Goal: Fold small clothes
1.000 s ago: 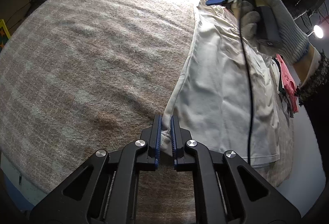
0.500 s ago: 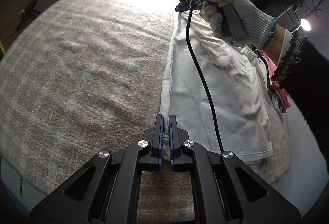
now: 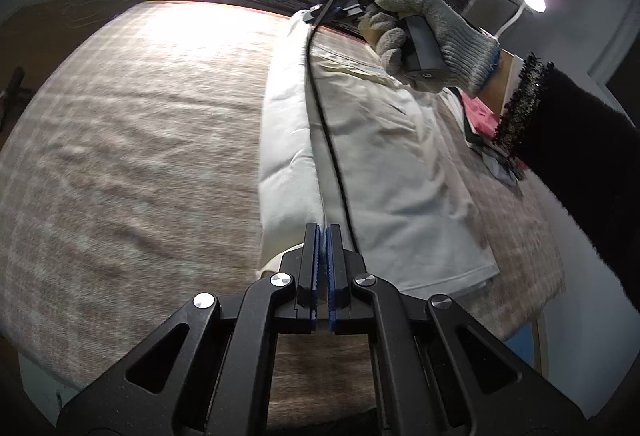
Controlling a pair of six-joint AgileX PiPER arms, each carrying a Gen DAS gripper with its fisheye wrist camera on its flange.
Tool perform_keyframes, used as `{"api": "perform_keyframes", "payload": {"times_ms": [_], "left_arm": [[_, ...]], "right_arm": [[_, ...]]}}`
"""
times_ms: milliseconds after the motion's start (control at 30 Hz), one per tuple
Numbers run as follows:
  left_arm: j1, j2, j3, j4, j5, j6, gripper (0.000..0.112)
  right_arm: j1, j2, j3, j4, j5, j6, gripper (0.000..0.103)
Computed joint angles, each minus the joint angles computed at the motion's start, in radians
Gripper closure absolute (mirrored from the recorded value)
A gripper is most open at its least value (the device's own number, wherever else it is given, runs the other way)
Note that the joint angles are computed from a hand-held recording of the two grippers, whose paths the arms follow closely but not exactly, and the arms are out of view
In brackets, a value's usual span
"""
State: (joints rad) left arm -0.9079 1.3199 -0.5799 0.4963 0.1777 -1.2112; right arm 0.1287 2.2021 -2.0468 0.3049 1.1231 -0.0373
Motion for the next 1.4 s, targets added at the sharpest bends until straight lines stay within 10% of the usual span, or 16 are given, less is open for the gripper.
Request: {"api": "perform_keyframes", "payload": {"times_ms": [467,700,833,1167,1400], "left_arm": [[-0.061,0.239,-0.156,-0.577,-0.02,0.57,0.111],[-0.097,0.294,-0.188,-0.383,-0.001,0.375,0.111],[-0.107,0.271,-0.176,-0.336,0.014,0.332,0.097],[-0.253,0.093,-0.111,0.301,0.149,-0.31,0.085],[-0.313,0.091,-0.12,0.393,0.201,-0.467,0.085]], "right_arm": [[-0.086,-0.022,0.162,-0.024,-0.09,-0.062,0.103],[-0.084,-0.019,0.203,-0.055,-0.123,-0.042,0.098],[-0.102,-0.064,0.238,-0.019,-0.145,-0.071,0.066],[-0.298,-0.333,0.428,0.196,-0.13,-0.289,0.064],[-0.529,-0.481,0.527,0.29,-0.052,-0.475,0.064]]}}
